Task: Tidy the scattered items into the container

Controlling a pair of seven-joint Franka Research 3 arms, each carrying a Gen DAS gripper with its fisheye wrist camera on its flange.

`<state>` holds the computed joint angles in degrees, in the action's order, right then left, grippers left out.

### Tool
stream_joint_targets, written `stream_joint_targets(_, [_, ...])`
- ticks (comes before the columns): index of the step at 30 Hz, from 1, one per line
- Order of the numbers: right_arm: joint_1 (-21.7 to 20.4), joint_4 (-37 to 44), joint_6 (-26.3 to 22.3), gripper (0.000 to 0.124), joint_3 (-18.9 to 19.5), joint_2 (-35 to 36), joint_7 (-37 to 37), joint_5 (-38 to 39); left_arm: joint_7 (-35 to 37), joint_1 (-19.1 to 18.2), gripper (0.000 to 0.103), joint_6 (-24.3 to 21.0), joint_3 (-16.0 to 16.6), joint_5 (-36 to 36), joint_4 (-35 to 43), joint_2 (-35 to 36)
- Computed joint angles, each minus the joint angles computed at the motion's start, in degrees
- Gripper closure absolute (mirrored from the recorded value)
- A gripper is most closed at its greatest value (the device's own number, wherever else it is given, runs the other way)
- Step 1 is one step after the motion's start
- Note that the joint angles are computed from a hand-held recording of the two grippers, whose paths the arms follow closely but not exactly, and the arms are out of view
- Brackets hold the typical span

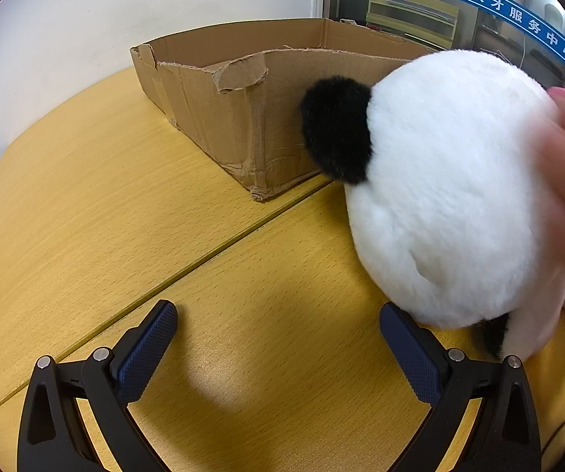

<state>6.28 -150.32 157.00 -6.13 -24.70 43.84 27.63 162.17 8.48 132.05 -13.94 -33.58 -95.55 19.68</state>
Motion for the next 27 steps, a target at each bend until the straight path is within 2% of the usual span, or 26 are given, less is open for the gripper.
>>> stream_joint_targets(27, [-0.1, -0.1, 0.0, 0.021, 0.1, -0.2, 0.2, -0.1, 0.2, -0.1, 0.0, -0.2, 0.0, -0.1, -0.1, -0.1])
